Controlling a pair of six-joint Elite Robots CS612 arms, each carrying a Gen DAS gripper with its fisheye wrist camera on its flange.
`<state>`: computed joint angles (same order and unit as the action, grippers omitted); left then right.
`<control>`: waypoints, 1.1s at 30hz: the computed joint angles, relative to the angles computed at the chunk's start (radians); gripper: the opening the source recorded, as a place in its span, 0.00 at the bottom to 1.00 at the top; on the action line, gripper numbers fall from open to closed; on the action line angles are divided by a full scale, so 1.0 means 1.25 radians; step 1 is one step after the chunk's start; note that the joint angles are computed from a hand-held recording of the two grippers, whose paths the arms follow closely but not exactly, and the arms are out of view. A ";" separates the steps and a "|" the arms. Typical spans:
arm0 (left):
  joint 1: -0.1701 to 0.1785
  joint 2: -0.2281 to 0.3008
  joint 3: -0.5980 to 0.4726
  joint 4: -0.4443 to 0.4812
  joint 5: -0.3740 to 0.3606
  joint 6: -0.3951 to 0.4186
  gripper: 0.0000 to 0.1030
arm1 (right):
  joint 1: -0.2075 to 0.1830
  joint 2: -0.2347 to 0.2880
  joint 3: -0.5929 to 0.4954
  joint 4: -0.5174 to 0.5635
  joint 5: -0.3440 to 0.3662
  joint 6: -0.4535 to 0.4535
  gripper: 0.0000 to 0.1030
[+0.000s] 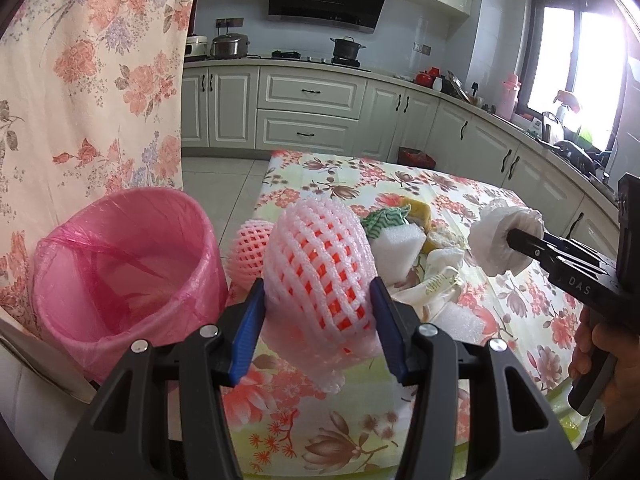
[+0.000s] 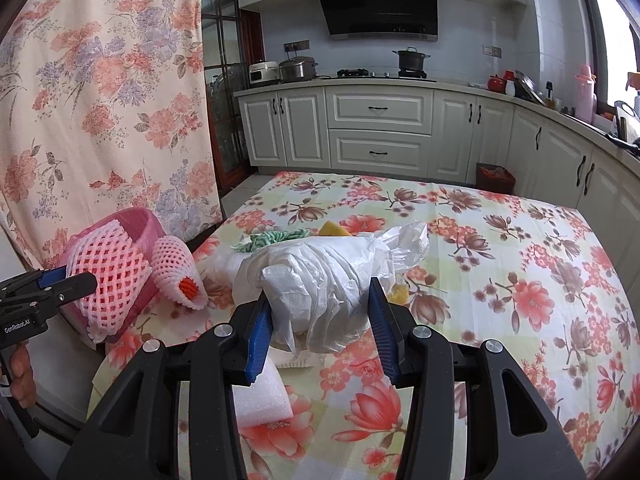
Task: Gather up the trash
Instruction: 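Carry both held items to the pink wastebasket and open both tools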
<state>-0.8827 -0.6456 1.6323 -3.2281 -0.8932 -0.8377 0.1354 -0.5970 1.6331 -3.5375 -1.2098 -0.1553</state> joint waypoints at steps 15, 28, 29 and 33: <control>0.012 -0.078 0.113 0.004 0.133 -0.085 0.49 | 0.048 -0.003 -0.055 0.036 0.054 -0.037 0.42; 0.032 -0.126 0.192 0.048 0.192 -0.201 0.49 | 0.113 0.011 -0.137 0.117 0.104 -0.091 0.42; 0.034 -0.129 0.196 0.052 0.195 -0.210 0.49 | 0.119 0.013 -0.145 0.124 0.108 -0.095 0.42; 0.040 -0.136 0.213 0.061 0.199 -0.245 0.49 | 0.141 0.023 -0.174 0.159 0.127 -0.115 0.42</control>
<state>-0.8325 -0.8152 1.8990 -3.1516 -0.6439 -1.1434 0.3119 -0.5686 1.4155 -3.3392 -1.0506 -0.2991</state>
